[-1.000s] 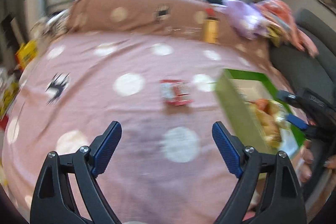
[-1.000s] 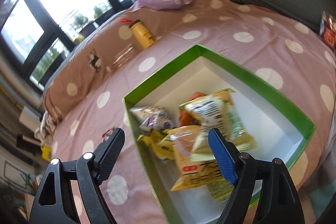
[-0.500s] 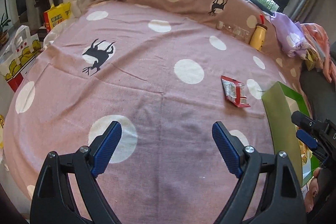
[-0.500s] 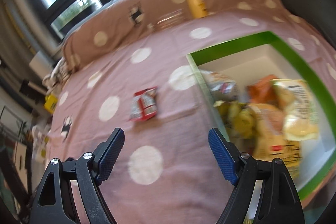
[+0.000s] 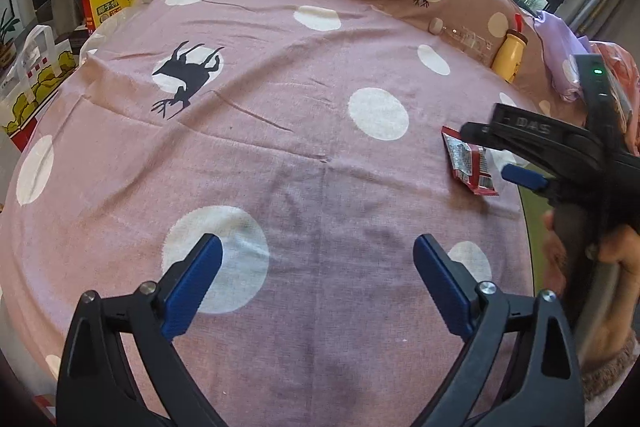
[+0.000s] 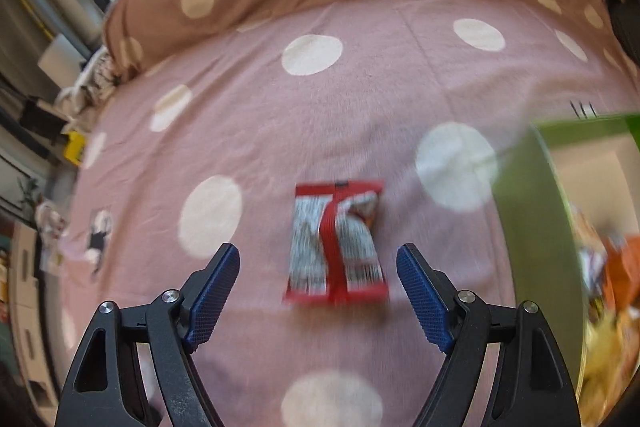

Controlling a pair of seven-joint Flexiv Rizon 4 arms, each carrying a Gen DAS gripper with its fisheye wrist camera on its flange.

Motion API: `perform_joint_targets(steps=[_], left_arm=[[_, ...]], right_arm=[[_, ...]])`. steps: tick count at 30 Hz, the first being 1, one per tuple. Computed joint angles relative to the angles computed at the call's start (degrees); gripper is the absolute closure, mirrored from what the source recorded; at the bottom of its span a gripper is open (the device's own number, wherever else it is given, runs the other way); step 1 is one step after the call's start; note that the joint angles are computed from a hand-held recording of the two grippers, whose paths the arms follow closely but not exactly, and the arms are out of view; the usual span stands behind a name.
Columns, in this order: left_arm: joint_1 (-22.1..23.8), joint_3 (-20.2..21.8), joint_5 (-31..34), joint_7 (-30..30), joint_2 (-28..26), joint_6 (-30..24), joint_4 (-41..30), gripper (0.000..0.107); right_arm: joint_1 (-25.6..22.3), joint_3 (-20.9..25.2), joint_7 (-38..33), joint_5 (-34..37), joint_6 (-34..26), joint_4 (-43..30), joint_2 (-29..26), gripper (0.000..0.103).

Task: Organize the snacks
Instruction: 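Withdraw the right gripper and lower it onto the red-and-silver packet, then grasp the red-and-silver packet with the right gripper and lift it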

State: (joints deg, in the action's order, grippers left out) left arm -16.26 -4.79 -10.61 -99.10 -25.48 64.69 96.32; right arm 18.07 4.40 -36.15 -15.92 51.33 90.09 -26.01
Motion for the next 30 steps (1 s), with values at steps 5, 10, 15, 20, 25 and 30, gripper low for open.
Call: perform_joint_targets(steps=[5, 10, 15, 20, 25, 30], left_arm=[[-0.3, 1.0, 0.7, -2.1, -0.3, -1.7, -0.9, 0.01], [0.4, 0.1, 0.1, -1.6, 0.2, -0.7, 0.0, 0.01], [-0.2, 0.7, 0.9, -2.4, -0.2, -2.2, -0.7, 0.01], [0.8, -0.5, -0.7, -1.2, 0.3, -1.4, 0.4, 0.01], [0.7, -0.4, -1.5, -1.6, 0.2, -2.9, 0.2, 0.01], [0.7, -1.2, -2.0, -0.1, 0.4, -2.4, 0.6, 0.01]], right_arm=[[-0.3, 0.4, -2.2, 0.1, -1.6, -2.0, -2.7, 0.035], [0.6, -0.3, -2.6, -2.0, -1.0, 0.8, -1.1, 0.057], [-1.1, 3.4, -6.2, 4.2, 1.0, 3.9, 2.5, 0.058], [-1.9, 7.0, -10.6, 12.1, 3.3, 7.8, 6.3, 0.058], [0.4, 6.5, -7.6, 12.1, 5.6, 13.2, 9.4, 0.058], [1.4, 5.2, -4.2, 9.4, 6.1, 14.5, 10.2, 0.057]])
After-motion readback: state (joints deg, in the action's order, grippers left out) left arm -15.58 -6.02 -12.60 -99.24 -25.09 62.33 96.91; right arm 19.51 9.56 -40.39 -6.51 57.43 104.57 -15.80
